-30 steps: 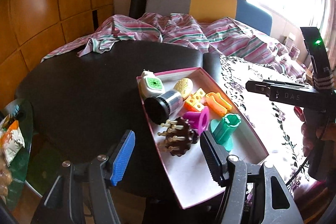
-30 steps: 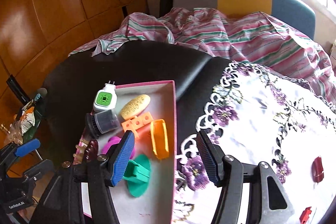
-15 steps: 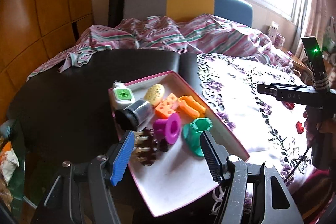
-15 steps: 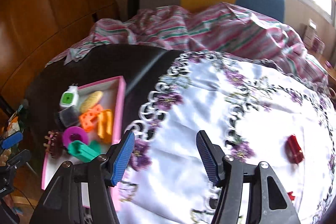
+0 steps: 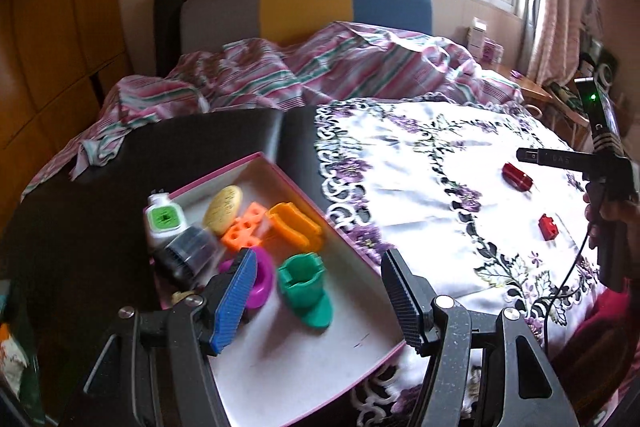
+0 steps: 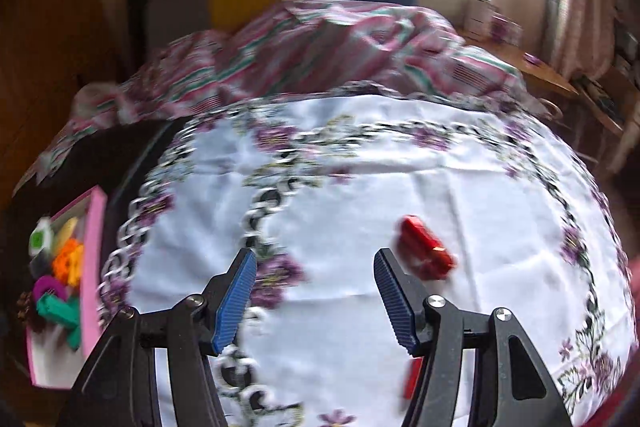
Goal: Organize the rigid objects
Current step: 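Move both tools back over the red cylinder and red puzzle piece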
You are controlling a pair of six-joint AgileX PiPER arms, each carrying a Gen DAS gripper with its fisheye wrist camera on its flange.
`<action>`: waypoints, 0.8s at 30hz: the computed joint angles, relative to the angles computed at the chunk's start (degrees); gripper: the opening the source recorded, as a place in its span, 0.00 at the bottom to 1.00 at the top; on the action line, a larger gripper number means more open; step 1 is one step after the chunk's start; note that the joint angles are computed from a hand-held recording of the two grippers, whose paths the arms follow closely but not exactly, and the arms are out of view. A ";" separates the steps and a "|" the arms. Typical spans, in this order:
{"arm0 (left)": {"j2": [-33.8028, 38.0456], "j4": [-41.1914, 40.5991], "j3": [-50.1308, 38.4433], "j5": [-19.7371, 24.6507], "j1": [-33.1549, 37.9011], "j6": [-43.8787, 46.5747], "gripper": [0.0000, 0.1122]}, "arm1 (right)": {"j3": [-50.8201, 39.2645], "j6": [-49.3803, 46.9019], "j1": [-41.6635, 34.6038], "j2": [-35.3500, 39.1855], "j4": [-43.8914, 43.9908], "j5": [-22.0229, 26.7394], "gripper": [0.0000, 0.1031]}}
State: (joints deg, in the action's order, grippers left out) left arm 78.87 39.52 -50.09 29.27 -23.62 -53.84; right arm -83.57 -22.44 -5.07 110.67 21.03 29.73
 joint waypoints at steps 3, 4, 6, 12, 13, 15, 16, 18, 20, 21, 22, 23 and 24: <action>2.77 -0.07 -2.78 0.31 -1.48 0.89 0.58 | -1.94 7.15 -3.77 2.98 -1.42 1.28 0.60; 3.63 -0.03 -3.60 0.33 -1.92 1.11 0.58 | -3.54 7.81 -5.15 3.87 -0.10 3.00 0.60; 5.57 -0.36 -5.44 0.30 -2.76 1.92 0.58 | -3.55 7.23 -7.08 3.74 3.55 2.71 0.60; 10.47 -3.13 -10.00 -0.01 -4.20 5.46 0.58 | -3.42 7.55 -8.75 3.41 6.33 3.60 0.60; 11.14 -3.55 -10.65 0.05 -4.45 5.89 0.58 | -3.60 7.99 -8.77 3.51 6.26 3.76 0.60; 12.59 -4.77 -12.01 -0.02 -4.86 7.12 0.58 | -3.89 7.65 -9.29 3.78 7.56 4.22 0.60; 13.24 -5.07 -12.64 0.02 -5.14 7.46 0.58 | -3.97 7.49 -9.60 3.91 8.22 4.33 0.60; 14.38 -5.43 -13.64 0.09 -5.67 8.04 0.58 | -4.14 7.53 -10.24 4.13 9.02 4.77 0.60; 15.22 -6.46 -14.33 0.04 -5.90 9.01 0.58 | -4.45 7.87 -10.92 4.46 9.91 5.46 0.60; 15.69 -7.19 -14.79 0.05 -5.95 9.63 0.58 | -4.55 8.07 -11.23 4.58 10.21 5.67 0.60; 16.05 -7.89 -15.10 -0.02 -5.91 10.22 0.58 | -4.66 8.68 -11.50 4.65 10.10 5.78 0.60; 16.59 -8.83 -15.59 -0.03 -5.90 10.85 0.58 | -4.70 9.42 -11.72 4.71 9.88 5.79 0.60; 16.97 -10.05 -15.85 -0.25 -5.65 11.84 0.58 | -4.81 10.11 -12.00 4.83 9.86 5.86 0.60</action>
State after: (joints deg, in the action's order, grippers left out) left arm 95.84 29.47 -65.95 29.02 -29.27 -42.00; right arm -88.38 -12.32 -17.07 115.50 30.89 35.60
